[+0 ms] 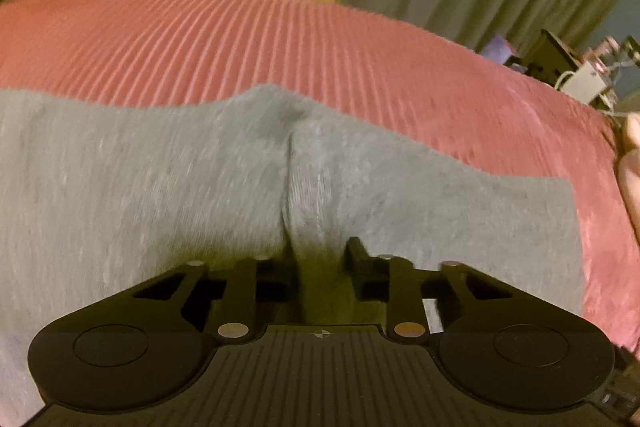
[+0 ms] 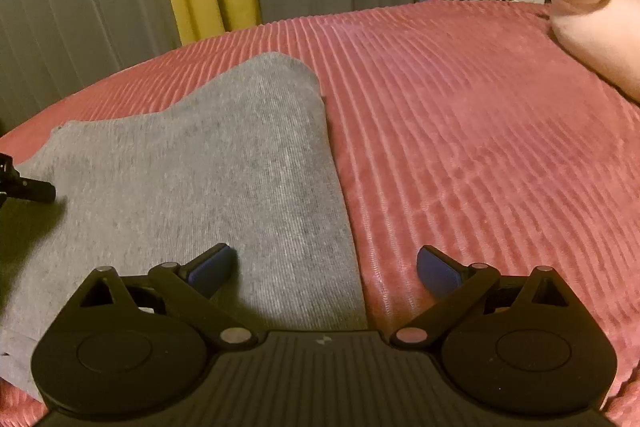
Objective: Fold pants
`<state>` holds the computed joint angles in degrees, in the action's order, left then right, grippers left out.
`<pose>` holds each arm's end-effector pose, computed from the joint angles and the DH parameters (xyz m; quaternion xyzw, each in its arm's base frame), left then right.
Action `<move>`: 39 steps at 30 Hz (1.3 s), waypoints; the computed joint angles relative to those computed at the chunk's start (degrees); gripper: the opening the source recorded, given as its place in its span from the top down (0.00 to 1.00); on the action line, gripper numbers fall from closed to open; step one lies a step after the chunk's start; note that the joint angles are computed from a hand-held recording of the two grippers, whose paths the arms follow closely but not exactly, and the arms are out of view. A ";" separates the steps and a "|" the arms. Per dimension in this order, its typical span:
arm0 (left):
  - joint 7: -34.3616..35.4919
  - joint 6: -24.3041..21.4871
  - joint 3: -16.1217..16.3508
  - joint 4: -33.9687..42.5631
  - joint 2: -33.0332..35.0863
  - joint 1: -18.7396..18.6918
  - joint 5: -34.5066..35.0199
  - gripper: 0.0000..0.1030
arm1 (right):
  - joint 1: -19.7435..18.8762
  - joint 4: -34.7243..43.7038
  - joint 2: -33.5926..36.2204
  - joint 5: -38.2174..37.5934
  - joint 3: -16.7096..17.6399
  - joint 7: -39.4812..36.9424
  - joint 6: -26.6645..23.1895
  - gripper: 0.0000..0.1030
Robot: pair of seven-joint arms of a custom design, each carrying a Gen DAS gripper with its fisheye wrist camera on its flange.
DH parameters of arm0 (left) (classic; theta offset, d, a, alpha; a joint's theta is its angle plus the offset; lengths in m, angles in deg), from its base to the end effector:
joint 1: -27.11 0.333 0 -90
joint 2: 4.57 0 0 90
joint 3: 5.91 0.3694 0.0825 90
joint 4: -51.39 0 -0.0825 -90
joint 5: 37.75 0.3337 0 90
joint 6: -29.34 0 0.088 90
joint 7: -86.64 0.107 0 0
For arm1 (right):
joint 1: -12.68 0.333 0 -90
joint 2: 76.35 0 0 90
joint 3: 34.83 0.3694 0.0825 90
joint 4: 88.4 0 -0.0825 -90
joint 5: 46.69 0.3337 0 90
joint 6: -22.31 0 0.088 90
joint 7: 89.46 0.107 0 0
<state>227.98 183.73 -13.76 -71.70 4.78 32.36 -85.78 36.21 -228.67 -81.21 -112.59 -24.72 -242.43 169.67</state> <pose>0.5581 0.0028 0.4456 -0.5897 0.7477 -0.2967 0.0712 0.3619 0.2602 0.4342 -0.4729 0.8063 -0.2559 0.2465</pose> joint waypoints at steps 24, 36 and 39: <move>8.15 -10.70 6.28 -9.32 -8.20 4.48 -3.83 0.28 | -0.34 -0.60 -0.09 -1.29 -0.28 1.45 1.13 0.04; 23.36 2.27 4.32 -13.47 -9.96 2.29 -17.10 0.84 | 1.18 0.41 0.56 -1.16 0.54 1.20 -3.32 0.04; 21.95 11.11 4.15 -13.73 -9.48 0.92 -20.62 0.68 | 1.36 0.35 0.55 -1.04 0.48 1.55 -3.60 0.04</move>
<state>249.92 194.84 -9.60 -85.42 -4.70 33.27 -106.40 37.58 -228.32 -80.66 -113.62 -24.24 -240.88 166.08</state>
